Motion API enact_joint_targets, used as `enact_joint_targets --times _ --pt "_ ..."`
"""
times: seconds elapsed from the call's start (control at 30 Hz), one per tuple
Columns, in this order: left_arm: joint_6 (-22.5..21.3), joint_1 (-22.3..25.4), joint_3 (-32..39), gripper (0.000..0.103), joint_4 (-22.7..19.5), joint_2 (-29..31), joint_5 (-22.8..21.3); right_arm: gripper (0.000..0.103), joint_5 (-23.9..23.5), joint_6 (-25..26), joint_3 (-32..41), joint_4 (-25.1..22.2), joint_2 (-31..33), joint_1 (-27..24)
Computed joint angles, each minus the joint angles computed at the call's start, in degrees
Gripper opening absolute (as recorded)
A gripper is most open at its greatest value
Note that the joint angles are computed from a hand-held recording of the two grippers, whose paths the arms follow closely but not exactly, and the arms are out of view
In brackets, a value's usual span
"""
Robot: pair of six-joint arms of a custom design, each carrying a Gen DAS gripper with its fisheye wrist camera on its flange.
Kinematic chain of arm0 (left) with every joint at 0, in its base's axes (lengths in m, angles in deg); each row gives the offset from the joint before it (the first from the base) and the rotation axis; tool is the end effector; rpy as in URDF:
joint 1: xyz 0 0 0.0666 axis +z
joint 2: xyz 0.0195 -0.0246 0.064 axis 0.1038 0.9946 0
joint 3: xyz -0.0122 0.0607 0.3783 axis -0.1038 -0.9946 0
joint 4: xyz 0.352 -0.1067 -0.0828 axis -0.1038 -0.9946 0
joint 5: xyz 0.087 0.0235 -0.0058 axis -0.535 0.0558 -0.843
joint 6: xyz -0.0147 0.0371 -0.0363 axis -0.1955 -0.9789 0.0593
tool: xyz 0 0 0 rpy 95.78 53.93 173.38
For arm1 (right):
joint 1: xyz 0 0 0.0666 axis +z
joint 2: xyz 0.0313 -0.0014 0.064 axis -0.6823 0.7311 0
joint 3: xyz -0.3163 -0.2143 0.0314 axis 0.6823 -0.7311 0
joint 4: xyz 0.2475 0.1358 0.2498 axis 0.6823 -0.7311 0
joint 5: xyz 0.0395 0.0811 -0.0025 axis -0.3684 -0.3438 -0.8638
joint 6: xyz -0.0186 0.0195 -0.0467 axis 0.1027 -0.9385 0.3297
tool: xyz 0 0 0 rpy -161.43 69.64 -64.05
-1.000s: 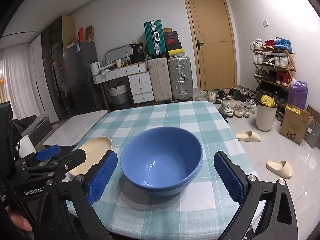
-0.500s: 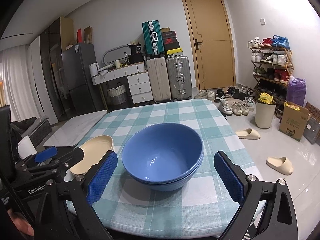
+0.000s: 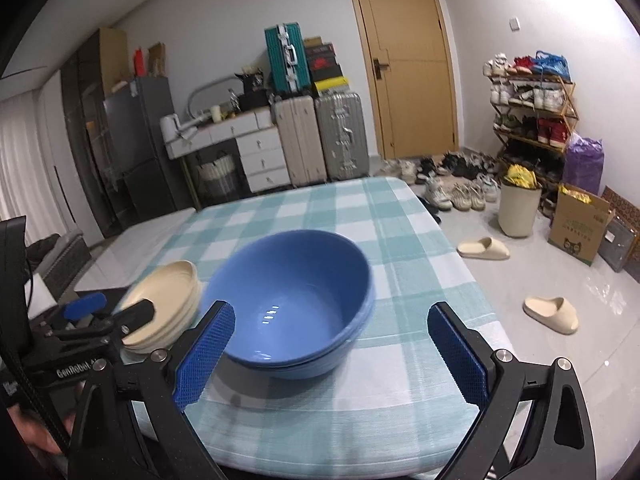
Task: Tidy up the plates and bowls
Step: 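Move both tools to the rim of the stacked blue bowls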
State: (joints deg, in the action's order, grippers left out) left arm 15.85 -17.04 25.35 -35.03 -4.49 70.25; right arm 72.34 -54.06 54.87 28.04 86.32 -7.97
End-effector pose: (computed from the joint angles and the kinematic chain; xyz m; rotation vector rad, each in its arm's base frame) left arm 0.3843 -0.1547 0.5476 0.0788 2.2081 -0.0808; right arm 0.4025 0.2647 0.5203 0.0188 2.1102 0.1735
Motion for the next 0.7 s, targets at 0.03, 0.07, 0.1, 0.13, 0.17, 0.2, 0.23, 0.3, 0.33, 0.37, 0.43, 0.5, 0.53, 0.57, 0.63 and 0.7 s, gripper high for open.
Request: enact_joint_targets --times 0.03,0.07,0.1,0.13,0.17,0.2,0.23,0.3,0.33,0.37,0.43,0.5,0.53,0.57,0.63,0.7 --pt "-0.8 0.5 1.4 0.103 -0.9 1.3 0.5 0.099 -0.5 -0.1 0.3 -0.3 0.4 -0.7" --pt "-0.9 1.2 3.0 0.103 -1.8 2.7 2.1 0.099 -1.2 -0.3 0.7 -0.7 0.9 -1.6" --pt "-0.8 1.9 4.1 0.103 -2.5 3.8 4.2 0.099 -2.8 -0.4 1.2 -1.2 1.6 -2.8" --pt "-0.6 2.5 6.0 0.103 -4.3 5.3 6.8 0.099 -4.7 -0.4 2.1 -1.8 2.4 -3.9" --pt "-0.8 2.9 8.0 0.103 -6.5 7.0 9.5 0.099 -6.2 -0.2 3.2 -2.6 3.3 -4.7" --pt "-1.4 3.3 10.4 0.103 -8.6 9.0 13.3 0.099 -8.3 0.0 5.1 -4.2 4.9 -5.9" --pt "-2.1 3.2 12.0 0.103 -9.6 10.4 14.7 0.099 -9.9 -0.1 6.8 -5.5 6.2 -6.9" --pt "-2.9 2.4 15.2 0.103 -12.1 13.3 13.6 0.099 -14.6 -1.4 9.5 -6.9 8.6 -9.1" --pt "-3.3 2.3 17.0 0.103 -13.8 14.9 13.8 0.099 -17.2 -2.2 11.1 -7.9 9.9 -10.2" --pt "-3.4 2.4 19.8 0.103 -16.7 17.2 15.1 0.099 -19.8 -2.8 12.8 -9.2 11.4 -11.1" --pt "-2.9 3.0 23.5 0.103 -20.6 20.5 17.9 0.099 -24.2 -3.2 17.3 -13.5 15.1 -12.7" --pt "-2.1 3.5 26.6 0.103 -23.9 23.1 19.8 0.099 -27.4 -3.7 21.0 -17.1 18.2 -13.9" --pt "-2.0 3.6 27.7 0.103 -24.9 24.1 20.1 0.099 -29.1 -3.7 22.2 -17.9 19.2 -14.4" --pt "-2.1 3.5 28.4 0.103 -25.4 24.8 20.0 0.099 -29.9 -3.6 23.0 -18.6 20.0 -14.6" --pt "-3.0 3.0 29.5 0.102 -26.8 26.1 18.8 0.099 -29.5 -2.9 24.9 -20.6 21.6 -14.7" --pt "-3.5 2.7 30.0 0.102 -27.4 26.9 18.7 0.099 -28.7 -1.2 26.1 -22.1 22.8 -14.5"
